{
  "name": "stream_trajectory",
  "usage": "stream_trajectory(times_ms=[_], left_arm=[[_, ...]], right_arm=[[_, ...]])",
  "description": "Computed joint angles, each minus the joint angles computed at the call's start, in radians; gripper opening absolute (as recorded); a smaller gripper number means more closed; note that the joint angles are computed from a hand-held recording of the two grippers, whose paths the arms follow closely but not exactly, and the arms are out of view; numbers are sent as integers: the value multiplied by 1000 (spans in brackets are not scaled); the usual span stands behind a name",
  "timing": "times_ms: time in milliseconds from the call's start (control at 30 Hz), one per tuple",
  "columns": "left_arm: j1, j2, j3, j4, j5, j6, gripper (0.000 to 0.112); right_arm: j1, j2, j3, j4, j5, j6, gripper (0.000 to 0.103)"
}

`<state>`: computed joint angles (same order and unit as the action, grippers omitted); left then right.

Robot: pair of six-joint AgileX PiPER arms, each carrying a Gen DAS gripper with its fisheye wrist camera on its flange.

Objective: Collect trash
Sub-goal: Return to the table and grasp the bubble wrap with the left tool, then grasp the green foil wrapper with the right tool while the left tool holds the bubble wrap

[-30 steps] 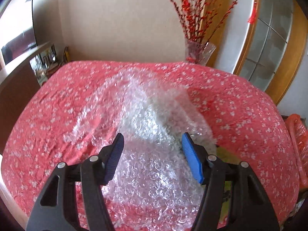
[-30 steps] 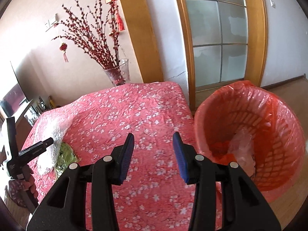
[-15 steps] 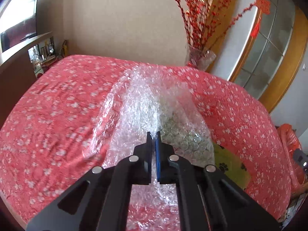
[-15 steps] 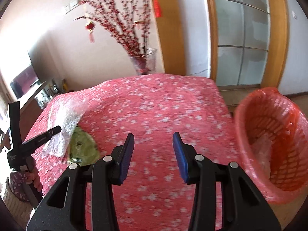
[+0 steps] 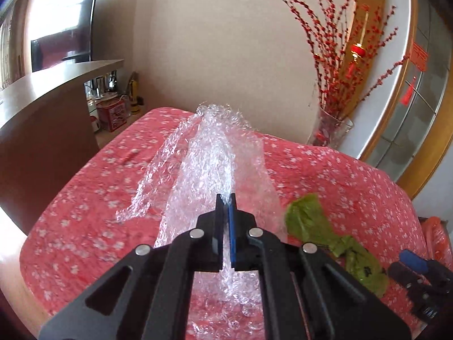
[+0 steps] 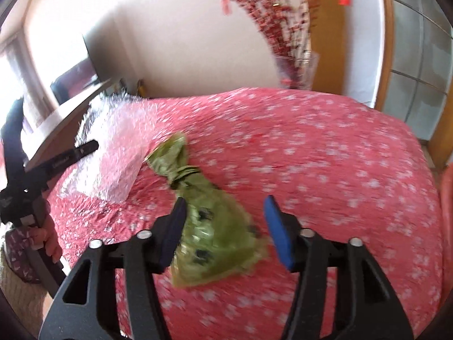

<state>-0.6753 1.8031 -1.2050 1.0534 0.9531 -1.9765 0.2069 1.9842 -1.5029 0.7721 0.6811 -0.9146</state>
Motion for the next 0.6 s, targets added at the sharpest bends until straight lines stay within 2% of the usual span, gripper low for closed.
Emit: stream_trajectory(times_ms=[167,267,333,367,400,467,500,600], left_arm=[[11,-21,36,9,-19,-15,5],[15,-25,47,14,-32,-19,5],[13,-28,57,19,-43,-24,5],[11,-26,54,21,-46,-20,5],[11,-24,53,22,-49,-17,5],[8,-18,48,24,-56,-15,5],[6,-17,47,27,-63,-15,4],[-4,-9,29,34,-73,-12,4]], right_arm=[[96,42,-42,-143,-50,111,69],[129,69,-69,-256,-62,197,69],[132,78,-66,-304,-76,231,62],[134,69,-44,-299,-108,221,46],[129,62,-32,-294,-123,214,38],[107,72,-60,-305,-93,251,4],[86,81,-83,-298,-65,263,3],[35,79,-91,-280,-66,289,3]])
